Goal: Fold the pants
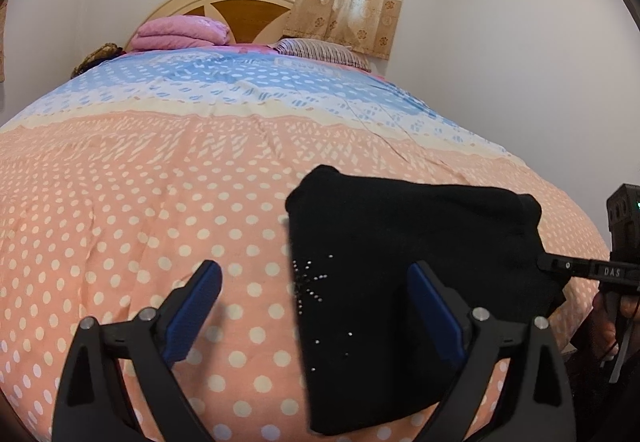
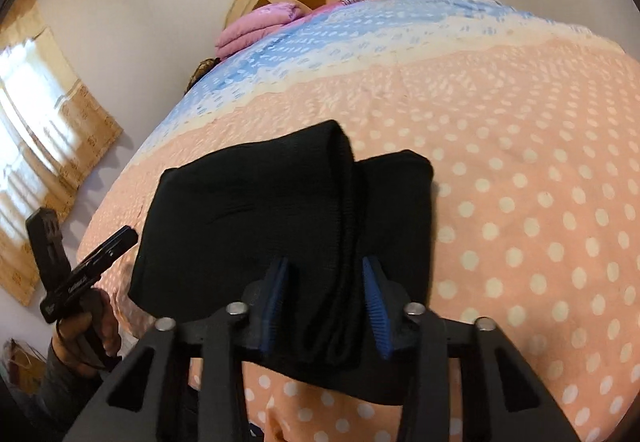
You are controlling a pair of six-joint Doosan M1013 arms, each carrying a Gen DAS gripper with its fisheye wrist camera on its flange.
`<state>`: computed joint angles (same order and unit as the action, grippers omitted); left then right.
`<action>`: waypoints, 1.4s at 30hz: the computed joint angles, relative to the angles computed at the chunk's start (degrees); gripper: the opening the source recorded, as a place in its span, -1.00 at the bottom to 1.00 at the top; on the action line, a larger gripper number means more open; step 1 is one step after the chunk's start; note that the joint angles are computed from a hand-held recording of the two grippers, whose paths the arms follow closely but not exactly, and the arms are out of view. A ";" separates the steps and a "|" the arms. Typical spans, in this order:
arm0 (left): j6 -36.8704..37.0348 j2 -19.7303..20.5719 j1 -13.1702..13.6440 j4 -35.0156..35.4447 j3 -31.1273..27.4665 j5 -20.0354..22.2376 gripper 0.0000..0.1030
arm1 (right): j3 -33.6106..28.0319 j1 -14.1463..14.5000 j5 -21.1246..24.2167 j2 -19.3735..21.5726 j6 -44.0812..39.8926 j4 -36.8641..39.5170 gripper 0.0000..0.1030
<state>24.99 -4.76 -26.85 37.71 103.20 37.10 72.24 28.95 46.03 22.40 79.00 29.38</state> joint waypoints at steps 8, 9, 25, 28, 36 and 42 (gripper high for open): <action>1.58 0.38 -0.33 -1.02 -0.26 0.11 0.87 | 1.71 -0.43 -1.77 -1.47 -2.89 0.88 -0.50; 1.90 0.40 -0.39 -1.16 -0.32 0.19 0.87 | 1.99 -0.32 -2.67 -1.62 -2.06 -0.01 -0.26; 0.78 0.39 0.48 -1.95 0.26 -0.10 0.87 | -2.07 0.11 -0.65 2.07 -2.68 0.27 -0.08; 1.73 0.54 0.74 -3.41 0.26 -0.28 0.87 | -2.38 -0.32 -0.22 2.36 -2.74 1.93 -0.43; -0.13 0.13 0.03 -0.76 0.12 0.44 0.87 | 1.99 0.39 -6.39 -2.64 -9.69 4.99 -0.66; 2.44 1.05 -0.50 -1.04 -0.66 1.19 0.87 | 1.37 -1.00 -3.27 -1.99 -2.39 -0.87 -0.65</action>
